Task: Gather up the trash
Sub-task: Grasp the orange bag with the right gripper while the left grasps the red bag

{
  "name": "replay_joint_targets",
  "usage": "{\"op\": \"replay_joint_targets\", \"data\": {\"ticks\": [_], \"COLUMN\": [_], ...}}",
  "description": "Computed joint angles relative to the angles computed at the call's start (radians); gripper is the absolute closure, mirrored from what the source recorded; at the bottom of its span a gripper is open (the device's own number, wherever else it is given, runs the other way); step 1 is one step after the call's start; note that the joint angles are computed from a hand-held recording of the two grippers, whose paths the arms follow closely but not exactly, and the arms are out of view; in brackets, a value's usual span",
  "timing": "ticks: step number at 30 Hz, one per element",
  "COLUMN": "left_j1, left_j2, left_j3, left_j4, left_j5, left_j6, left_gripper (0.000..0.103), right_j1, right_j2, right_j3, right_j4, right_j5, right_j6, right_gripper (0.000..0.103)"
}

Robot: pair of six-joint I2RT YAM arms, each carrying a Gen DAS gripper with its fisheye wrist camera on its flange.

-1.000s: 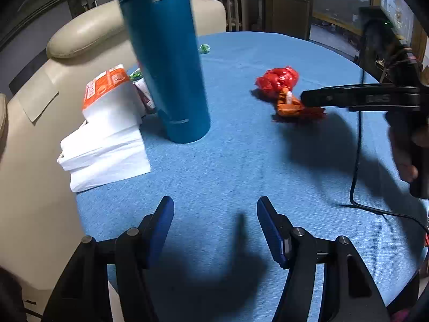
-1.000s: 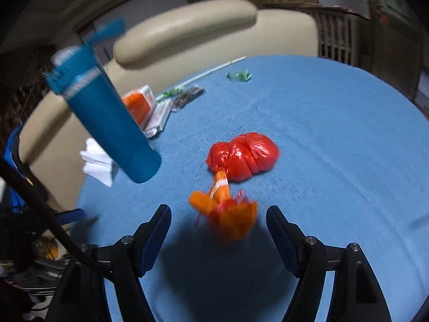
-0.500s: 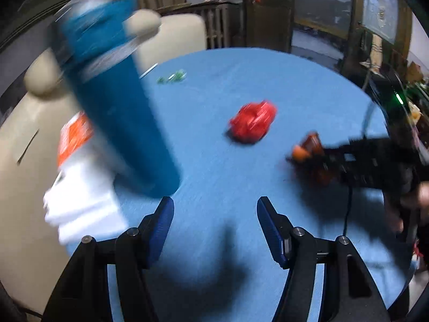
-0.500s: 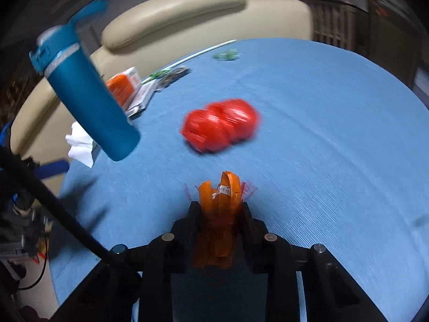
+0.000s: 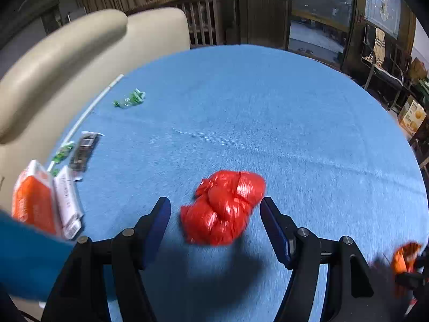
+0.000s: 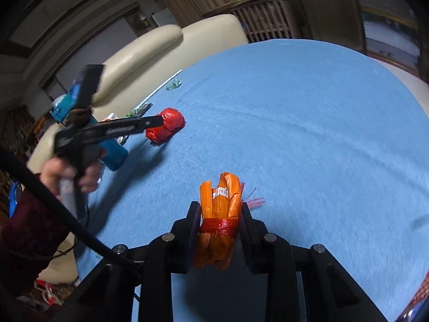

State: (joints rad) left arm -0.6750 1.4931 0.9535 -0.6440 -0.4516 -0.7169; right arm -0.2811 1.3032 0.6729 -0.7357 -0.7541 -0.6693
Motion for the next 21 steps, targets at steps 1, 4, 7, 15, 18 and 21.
{"op": "replay_joint_targets", "data": {"ticks": [1,4,7,15,18,21], "left_j1": [0.008,0.04,0.028,-0.169,-0.313,-0.44], "left_j2": [0.009,0.04,0.045,-0.026,-0.007,0.039], "left_j3": [0.0,-0.001,-0.007,0.037,0.136,0.246], "left_j4": [0.009,0.055,0.07,-0.061,-0.208,-0.348], "left_j5": [0.009,0.043,0.051,-0.051,-0.145,-0.224], "left_j6": [0.003,0.04,0.044,-0.099,-0.213,-0.317], "left_gripper": [0.033,0.052,0.056,0.059,0.059,0.059], "right_j1": [-0.024,-0.067,-0.092,-0.274,-0.381,-0.477], "right_j2": [0.003,0.0,-0.019,-0.088,-0.087,-0.083], "right_j3": [-0.002,-0.012,-0.027,0.013,0.048,0.078], "right_j4": [-0.018,-0.045,-0.058,-0.28,-0.407,-0.516], "right_j5": [-0.009,-0.033,-0.057,-0.11,-0.122,-0.126], "right_j6": [-0.022,-0.049,-0.05,-0.259,-0.393,-0.508], "right_gripper": [0.072,0.072,0.072,0.072,0.072,0.072]}}
